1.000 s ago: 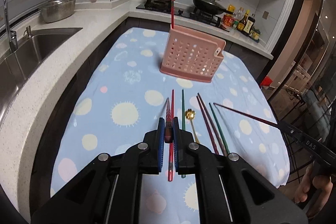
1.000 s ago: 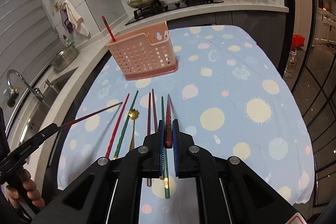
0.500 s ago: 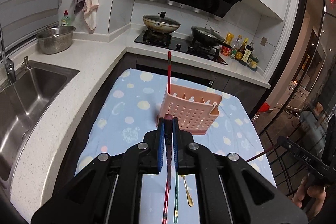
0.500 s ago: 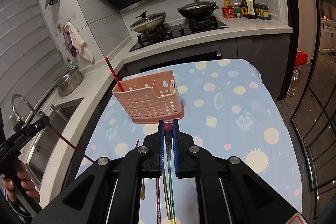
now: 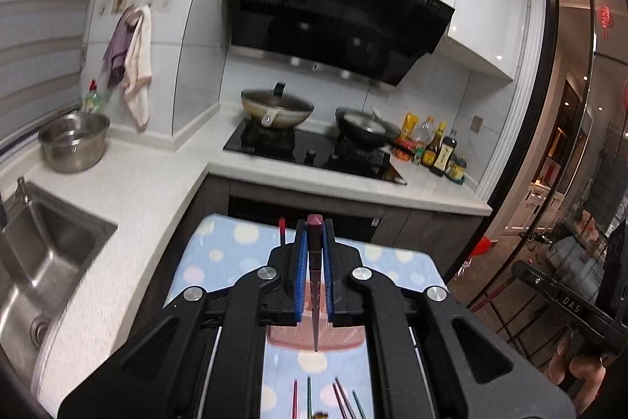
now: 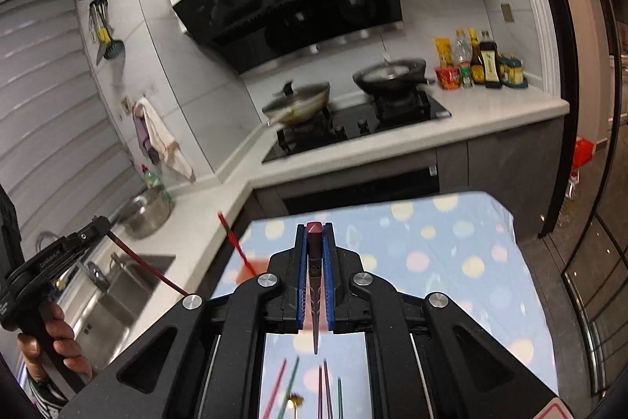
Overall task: Organize utensils
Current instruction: 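Lower both chopsticks into the pink holder and open the left and right tools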
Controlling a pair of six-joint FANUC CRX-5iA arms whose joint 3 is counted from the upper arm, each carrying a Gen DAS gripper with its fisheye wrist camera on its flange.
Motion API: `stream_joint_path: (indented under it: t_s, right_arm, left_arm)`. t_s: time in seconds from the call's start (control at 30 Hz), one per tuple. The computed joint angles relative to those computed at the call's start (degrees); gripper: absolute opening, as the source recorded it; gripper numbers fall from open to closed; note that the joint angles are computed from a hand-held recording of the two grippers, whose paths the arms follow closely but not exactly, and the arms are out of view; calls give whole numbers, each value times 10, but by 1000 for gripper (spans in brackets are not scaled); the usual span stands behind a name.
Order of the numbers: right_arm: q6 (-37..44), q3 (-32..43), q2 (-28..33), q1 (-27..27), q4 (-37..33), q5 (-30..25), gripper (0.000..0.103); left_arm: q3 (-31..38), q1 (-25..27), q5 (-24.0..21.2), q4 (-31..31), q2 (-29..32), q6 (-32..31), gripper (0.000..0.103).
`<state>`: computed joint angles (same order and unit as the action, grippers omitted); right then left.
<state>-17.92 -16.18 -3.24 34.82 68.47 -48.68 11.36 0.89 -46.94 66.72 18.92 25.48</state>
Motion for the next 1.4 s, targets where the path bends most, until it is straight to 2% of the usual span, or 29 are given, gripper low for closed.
stream_joint_path:
  t_s: [0.2, 0.57, 0.9, 0.97, 1.0, 1.03, 1.07, 1.1, 1.17, 1.4]
  right_arm:
    - [28, 57, 44, -45, 10, 21, 7]
    - [126, 121, 116, -73, -110, 39, 7]
    - [170, 153, 157, -78, -157, 37, 7]
    - [168, 151, 157, -78, -158, 42, 10]
    - [164, 152, 158, -78, -157, 39, 13]
    - [158, 149, 157, -76, -152, 37, 21]
    - [148, 144, 154, -75, -143, 36, 30]
    - [137, 140, 152, -74, -133, 34, 33]
    - [126, 132, 146, -69, -118, 27, 36]
    - [101, 100, 115, -48, -98, 7, 36]
  left_arm:
    - [71, -28, 40, -9, 43, 10, 7]
    - [184, -37, 14, -145, 134, 139, 7]
    - [224, -39, -14, -199, 168, 191, 7]
    - [225, -38, -17, -206, 169, 200, 8]
    - [223, -38, -18, -205, 168, 201, 13]
    - [219, -37, -16, -206, 166, 202, 18]
    - [215, -37, -12, -209, 163, 204, 32]
    - [205, -37, -3, -210, 157, 204, 45]
    - [186, -37, 13, -209, 144, 202, 53]
    - [140, -27, 16, -189, 112, 179, 56]
